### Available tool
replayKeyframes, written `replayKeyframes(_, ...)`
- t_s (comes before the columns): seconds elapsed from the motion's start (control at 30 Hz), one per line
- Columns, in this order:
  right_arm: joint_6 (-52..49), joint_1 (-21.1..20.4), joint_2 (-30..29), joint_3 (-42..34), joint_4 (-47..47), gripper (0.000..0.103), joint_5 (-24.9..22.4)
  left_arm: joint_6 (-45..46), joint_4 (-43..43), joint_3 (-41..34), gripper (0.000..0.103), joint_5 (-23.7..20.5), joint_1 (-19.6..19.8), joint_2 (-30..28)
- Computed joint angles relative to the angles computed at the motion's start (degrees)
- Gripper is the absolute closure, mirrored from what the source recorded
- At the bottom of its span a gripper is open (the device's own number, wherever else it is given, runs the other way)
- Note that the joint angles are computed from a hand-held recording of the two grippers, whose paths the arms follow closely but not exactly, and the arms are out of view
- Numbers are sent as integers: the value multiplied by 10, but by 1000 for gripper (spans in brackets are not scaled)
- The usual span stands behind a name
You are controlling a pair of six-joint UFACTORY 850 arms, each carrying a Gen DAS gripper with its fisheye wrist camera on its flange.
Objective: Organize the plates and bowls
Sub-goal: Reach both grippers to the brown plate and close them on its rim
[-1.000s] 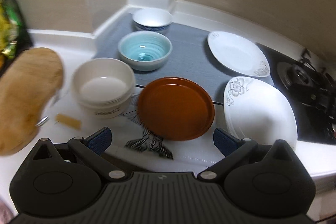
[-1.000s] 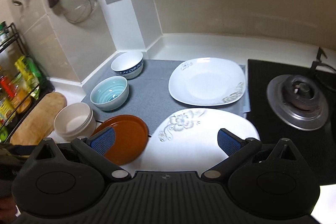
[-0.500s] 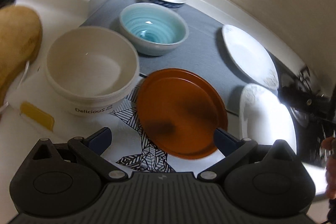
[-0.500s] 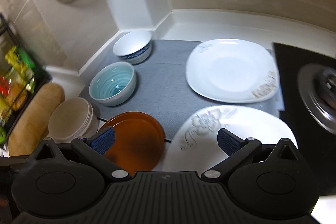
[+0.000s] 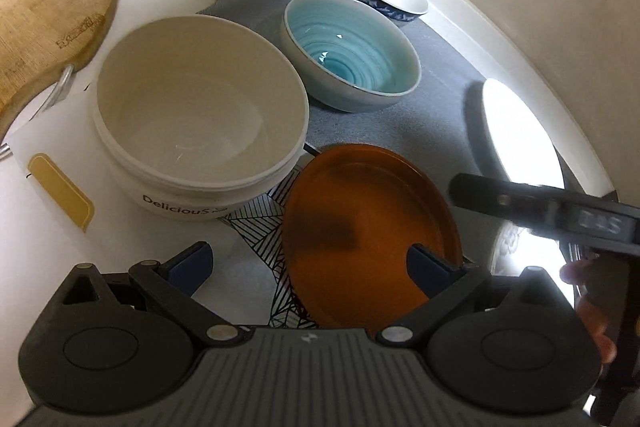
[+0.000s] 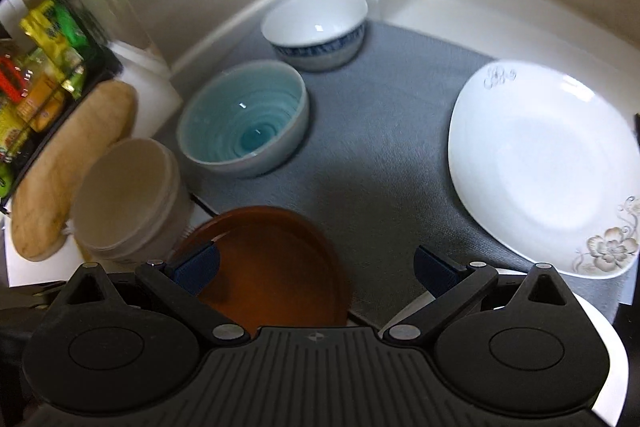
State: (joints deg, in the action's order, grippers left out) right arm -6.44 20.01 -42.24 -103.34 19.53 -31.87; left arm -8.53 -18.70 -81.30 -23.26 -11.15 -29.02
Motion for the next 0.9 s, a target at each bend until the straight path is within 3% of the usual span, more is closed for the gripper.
replayKeyframes(0.13,-1,-8,-32,-40,21,8,-48,-18,5,-10,0,-2,0,-9)
replayKeyframes(0.23,-6,-9,-52,-68,15,20,-87,-27,0,-16,0,-2,-1,-14)
replayKeyframes(0.3,0,-8,-62,-81,-3,36,-107,-22,-14,-17,3,1,0,-15)
replayKeyframes(0.4,-21,-6,-56,-72,-11,47,-102,-13,-23,-26,17,-6,-1,-22)
replayKeyframes(0.57,-24,4,-43,-50,-59,55,-78,-4,-21,-45,45,-28,-3,-34)
replayKeyframes(0.63,-20,8,-34,-34,-85,65,-59,-32,19,-51,53,-30,-7,-38)
replayKeyframes(0.7,-23,10,-25,-17,-95,91,-37,-63,65,-63,63,-44,-12,-43)
replayKeyframes(0.77,-16,11,-23,-11,-102,93,-29,-93,95,-67,80,-53,-13,-44)
replayKeyframes(0.9,16,11,-15,-3,-107,94,-11,-33,13,-50,92,-51,0,-32)
